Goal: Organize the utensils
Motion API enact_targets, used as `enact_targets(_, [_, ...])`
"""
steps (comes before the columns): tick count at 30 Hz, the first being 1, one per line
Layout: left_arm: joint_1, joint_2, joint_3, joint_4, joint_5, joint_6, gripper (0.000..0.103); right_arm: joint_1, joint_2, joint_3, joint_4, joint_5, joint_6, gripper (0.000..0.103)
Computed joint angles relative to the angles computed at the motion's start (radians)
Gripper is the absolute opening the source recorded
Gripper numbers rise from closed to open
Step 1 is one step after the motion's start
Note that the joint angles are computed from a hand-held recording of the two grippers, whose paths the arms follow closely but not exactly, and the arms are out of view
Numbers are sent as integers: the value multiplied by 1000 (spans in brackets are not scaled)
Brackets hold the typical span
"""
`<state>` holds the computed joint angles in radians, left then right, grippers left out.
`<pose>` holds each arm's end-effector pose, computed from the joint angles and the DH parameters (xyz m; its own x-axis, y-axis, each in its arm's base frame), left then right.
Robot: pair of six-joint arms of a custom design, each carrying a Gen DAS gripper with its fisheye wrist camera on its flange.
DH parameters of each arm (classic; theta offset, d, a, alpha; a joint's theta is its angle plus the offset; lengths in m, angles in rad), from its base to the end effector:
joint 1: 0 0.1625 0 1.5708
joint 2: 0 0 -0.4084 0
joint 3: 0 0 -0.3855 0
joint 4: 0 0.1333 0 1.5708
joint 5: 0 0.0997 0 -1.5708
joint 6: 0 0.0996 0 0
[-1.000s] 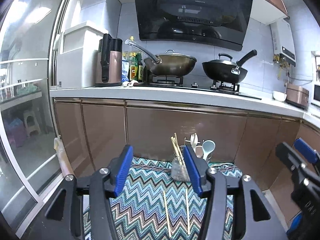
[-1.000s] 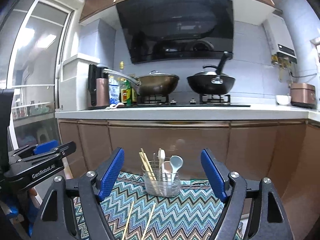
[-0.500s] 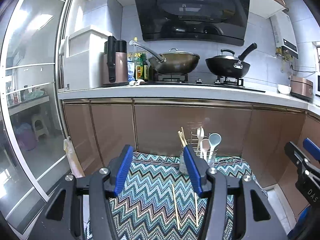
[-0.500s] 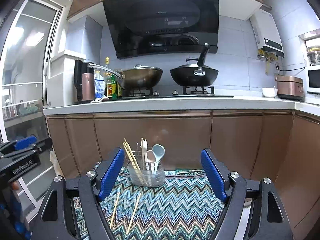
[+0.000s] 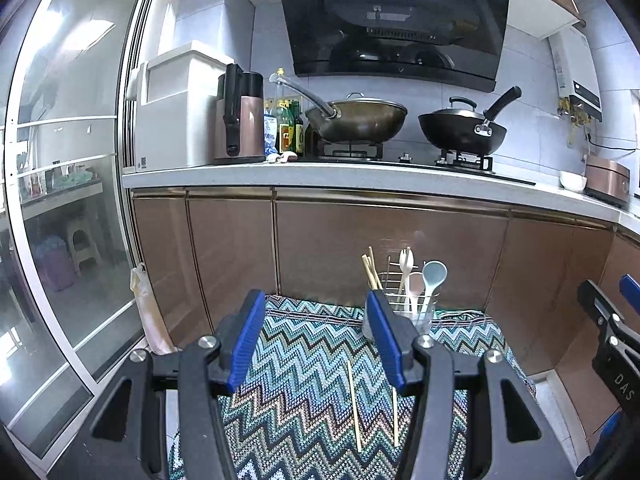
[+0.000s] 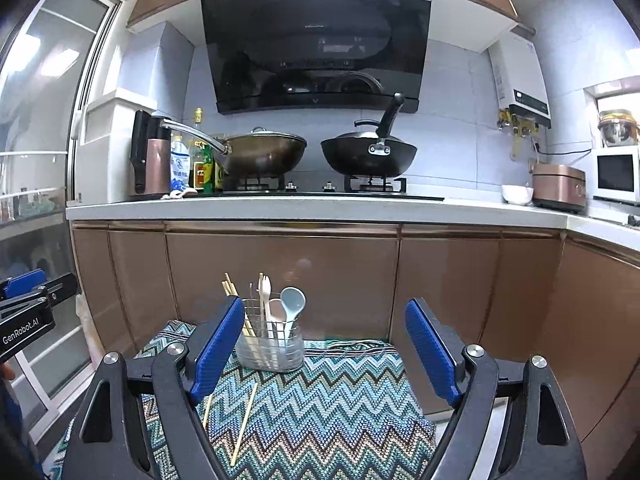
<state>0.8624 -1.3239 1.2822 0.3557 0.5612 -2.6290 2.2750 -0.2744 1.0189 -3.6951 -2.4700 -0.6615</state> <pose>-0.1630 -0.5248 0.4634 -0.7102 -0.1161 -0.6943 0.6303 0.3345 -0.7006 0.5319 -0.5407 0.0981 -0.6913 0.0555 0.7204 -0.6940 0.2265 -0.6834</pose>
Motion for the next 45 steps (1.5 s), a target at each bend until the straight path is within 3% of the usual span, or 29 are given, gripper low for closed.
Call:
enact_targets(8, [4,-20,35,-42,12,11,51,-1,-2,10,-26,-19,7,85])
enact_targets(12, [12,-37,51,-23,79,-36,51,0,1,8,-46,-35,5,85])
enact_targets(16, [4,-62,89,-65,105,-6,51,-2,-2,15,-34,-39,21,85])
enact_targets(25, [3,-26,40,32,102,-40,51,-1,2,13,-31,-34,6,85])
enact_targets(38, [27,12,17,47,88,-49,51,-8,15,-4,-23,-39,-14,87])
enact_targets(45, [53,61,-47,112,91,-86,51,-24,16,-10,39,-35,25,87])
